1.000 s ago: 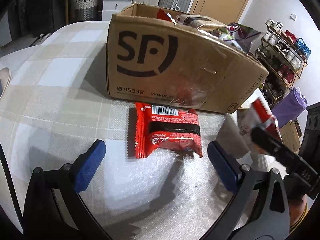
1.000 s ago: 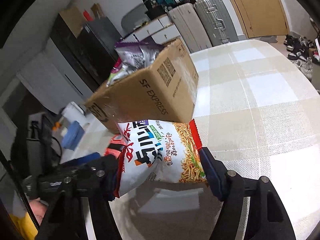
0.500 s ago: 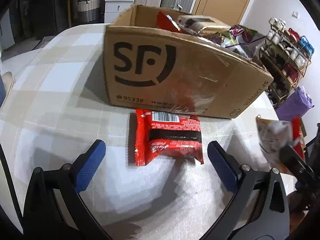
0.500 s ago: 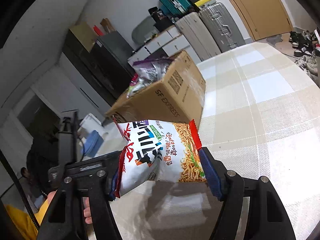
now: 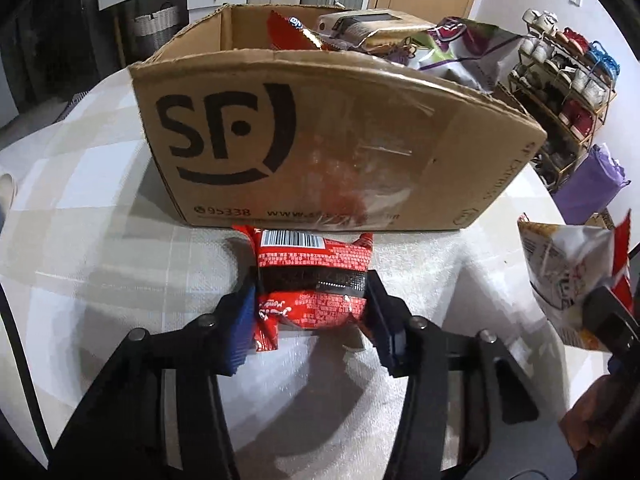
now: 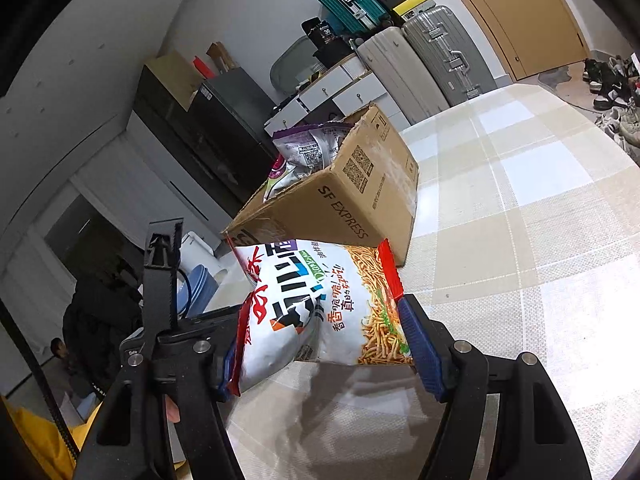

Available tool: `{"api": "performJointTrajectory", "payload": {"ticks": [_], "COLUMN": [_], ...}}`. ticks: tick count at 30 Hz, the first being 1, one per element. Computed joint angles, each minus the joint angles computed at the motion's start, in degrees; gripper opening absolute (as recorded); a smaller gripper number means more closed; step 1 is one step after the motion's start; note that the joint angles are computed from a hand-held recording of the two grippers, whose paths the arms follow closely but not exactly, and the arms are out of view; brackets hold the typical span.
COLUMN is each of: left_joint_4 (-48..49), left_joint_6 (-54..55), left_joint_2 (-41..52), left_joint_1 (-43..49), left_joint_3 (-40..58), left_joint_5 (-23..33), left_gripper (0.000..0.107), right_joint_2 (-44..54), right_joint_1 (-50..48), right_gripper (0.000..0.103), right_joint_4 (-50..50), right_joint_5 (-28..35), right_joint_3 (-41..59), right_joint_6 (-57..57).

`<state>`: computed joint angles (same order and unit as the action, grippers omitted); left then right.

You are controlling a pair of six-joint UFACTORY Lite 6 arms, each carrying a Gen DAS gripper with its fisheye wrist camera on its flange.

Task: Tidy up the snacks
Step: 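Lift both bags and carry them over the box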

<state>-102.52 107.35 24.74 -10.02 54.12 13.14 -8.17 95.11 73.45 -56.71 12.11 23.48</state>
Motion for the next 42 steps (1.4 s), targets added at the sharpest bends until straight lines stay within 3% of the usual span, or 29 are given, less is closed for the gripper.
{"api": "performJointTrajectory", "payload": {"ticks": [5,12,18,25,30,37,42], "left_joint_4": [1.73,-11.06,-13.38,0.21,17.52,37.67,43.8], "left_joint_6": [-2.05,12.01,14.63,5.73,-7.78,-21.34,-21.42], "left_joint_2": [-1.13,-5.22,-7.82,-20.02,-30.62,-49.47,-59.1], "left_joint_1": [-1.04,-0.45,-0.49,6.47,12.45,25.68,38.39], "left_joint_3": [-0.66,-8.52,-11.35,-20.75,-25.04,-30.2,-32.48], "left_joint_5": [-0.29,1.88,2.95,6.46,10.24,23.57,36.46], "left_gripper": [0.046,0.046,0.046,0.046,0.046,0.047,0.047], "right_joint_2": [-0.13,-0.77,-0.91,-0.26,0.81,0.12,3.32], "right_joint_1": [-0.15,0.36,0.45,2.7,5.6,11.17,14.37], "right_gripper": [0.07,0.07,0.07,0.07,0.07,0.07,0.07], "right_joint_4": [-0.3,0.55,0.67,5.03,10.99,22.65,27.11], "right_joint_5": [-0.11,-0.31,-0.35,-2.18,-2.49,-7.69,-11.54], "right_joint_3": [-0.39,-0.66,-0.75,0.96,6.73,19.14,28.58], "right_joint_6": [0.47,0.29,0.24,-3.9,-13.63,-31.8,-40.23]}}
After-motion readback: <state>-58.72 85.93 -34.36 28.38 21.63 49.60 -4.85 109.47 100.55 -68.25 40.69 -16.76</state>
